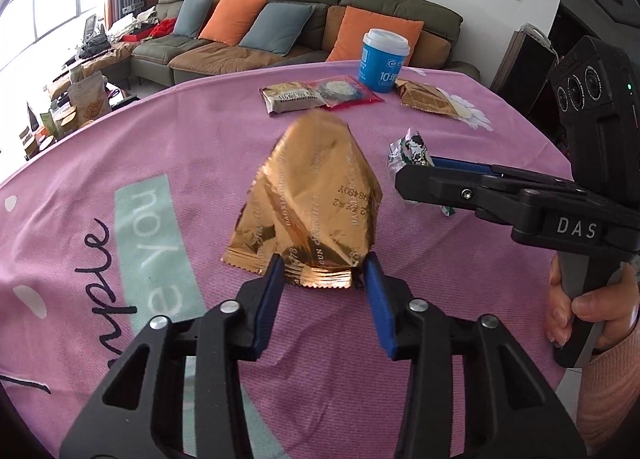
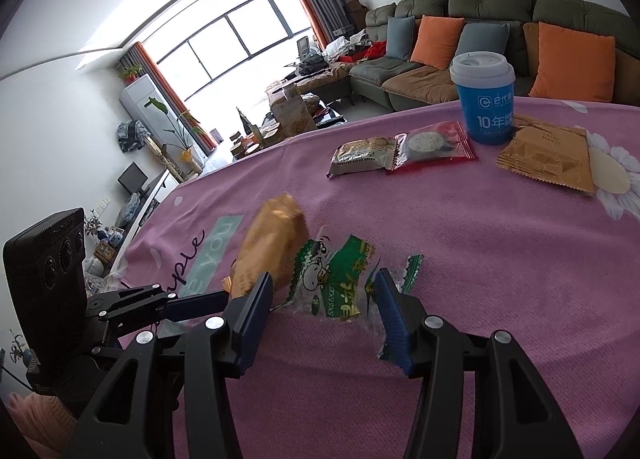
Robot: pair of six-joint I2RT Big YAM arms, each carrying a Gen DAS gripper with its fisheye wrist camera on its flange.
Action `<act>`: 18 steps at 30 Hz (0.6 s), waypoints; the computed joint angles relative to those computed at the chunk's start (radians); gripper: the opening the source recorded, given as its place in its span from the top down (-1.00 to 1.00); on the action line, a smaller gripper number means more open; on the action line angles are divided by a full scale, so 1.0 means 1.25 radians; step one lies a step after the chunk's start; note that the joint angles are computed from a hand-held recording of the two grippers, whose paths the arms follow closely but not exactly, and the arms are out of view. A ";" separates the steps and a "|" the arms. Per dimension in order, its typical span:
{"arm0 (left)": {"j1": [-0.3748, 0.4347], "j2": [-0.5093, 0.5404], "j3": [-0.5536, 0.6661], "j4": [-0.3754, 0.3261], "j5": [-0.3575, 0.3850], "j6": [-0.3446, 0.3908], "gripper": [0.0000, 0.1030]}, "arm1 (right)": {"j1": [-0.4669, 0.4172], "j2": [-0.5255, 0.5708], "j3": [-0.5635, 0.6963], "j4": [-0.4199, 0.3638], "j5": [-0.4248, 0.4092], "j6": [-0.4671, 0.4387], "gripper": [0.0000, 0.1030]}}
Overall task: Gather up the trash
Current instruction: 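Grasp the gold foil bag with the left tool while the right tool grasps the green packet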
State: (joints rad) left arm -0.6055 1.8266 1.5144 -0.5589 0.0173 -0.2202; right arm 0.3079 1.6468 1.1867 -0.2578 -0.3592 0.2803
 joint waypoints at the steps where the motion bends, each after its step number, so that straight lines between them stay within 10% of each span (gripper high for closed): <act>1: 0.002 0.000 -0.002 0.004 0.003 -0.001 0.30 | -0.002 -0.001 -0.002 0.002 -0.003 0.002 0.03; 18: 0.008 -0.064 -0.081 0.064 0.009 -0.008 0.72 | -0.002 -0.033 -0.028 0.030 -0.017 0.017 0.36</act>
